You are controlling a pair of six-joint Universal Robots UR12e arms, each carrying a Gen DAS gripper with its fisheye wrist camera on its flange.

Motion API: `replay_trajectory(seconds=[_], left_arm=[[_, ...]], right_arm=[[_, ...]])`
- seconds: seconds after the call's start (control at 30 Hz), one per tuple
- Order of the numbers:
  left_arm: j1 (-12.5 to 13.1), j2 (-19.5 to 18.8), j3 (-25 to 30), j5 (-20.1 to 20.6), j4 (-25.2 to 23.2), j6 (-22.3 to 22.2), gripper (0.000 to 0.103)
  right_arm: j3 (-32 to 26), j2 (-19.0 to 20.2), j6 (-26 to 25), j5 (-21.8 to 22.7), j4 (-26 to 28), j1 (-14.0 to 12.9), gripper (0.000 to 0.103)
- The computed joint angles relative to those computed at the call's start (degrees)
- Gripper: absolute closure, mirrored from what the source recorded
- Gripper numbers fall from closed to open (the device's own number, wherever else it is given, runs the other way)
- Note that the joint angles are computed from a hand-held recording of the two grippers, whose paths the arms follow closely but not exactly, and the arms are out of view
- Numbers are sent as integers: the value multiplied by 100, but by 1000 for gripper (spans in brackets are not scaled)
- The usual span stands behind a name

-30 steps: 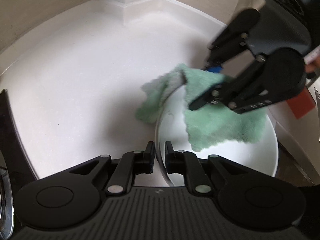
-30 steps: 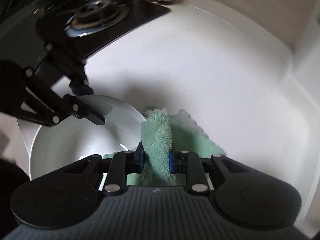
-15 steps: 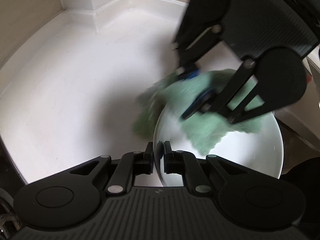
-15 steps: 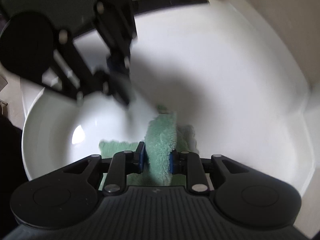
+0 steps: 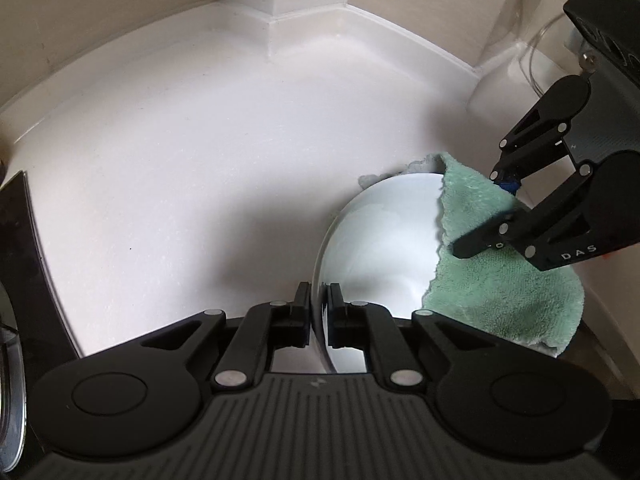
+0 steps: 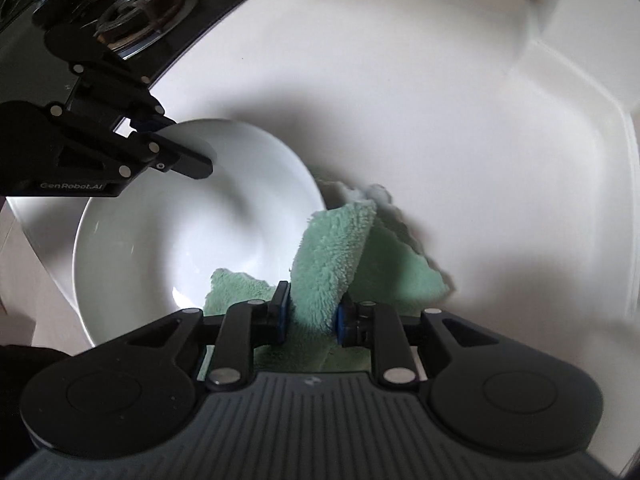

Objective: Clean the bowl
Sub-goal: 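Rub the cloth along the bowl rim with the right gripper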

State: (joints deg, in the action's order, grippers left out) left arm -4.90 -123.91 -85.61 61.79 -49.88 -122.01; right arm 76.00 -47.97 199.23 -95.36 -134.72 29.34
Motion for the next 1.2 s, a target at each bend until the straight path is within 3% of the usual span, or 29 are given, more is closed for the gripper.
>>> replay_trajectory(seconds=[0.03, 0.13, 0.3, 0.5, 0.63, 0.77, 0.83, 0.93, 1.03, 1.07, 1.1, 1.2], left_arm=[[-13, -125, 128, 13, -41, 126, 96], [263, -659, 963, -84, -673, 828, 96], [51, -855, 1432, 200, -1147, 1508, 92], [31, -898, 1404, 467, -1250, 1792, 89], [23, -890, 1376, 639, -1141, 1634, 88], [95, -823, 1207, 515, -894, 1263, 89], [174, -787, 1104, 350, -806, 877, 90], [240, -713, 912, 250, -558, 483, 90], [315, -588, 586, 140, -93, 5, 89], [335, -551, 496, 113, 19, -90, 88], [349, -526, 444, 98, 65, -138, 88], [356, -472, 420, 174, -101, 174, 89]], right_arm=[[-40, 22, -55, -44, 42, 12, 85], [-133, 76, -294, -35, 69, -4, 85], [-102, 98, -1338, 193, -104, -132, 85], [-379, 228, -2606, 482, 94, -262, 85], [-801, 476, -3276, 630, 196, -327, 85], [-910, 590, -2822, 631, -76, -356, 85], [-786, 535, -2514, 510, -246, -351, 85], [-513, 363, -1657, 164, -242, -290, 85], [-208, 155, -154, 26, -125, -237, 85], [-143, 118, 136, 24, -144, -224, 85], [-70, 81, 443, -8, -183, -197, 84], [-1, 43, 604, -63, -218, -156, 85]])
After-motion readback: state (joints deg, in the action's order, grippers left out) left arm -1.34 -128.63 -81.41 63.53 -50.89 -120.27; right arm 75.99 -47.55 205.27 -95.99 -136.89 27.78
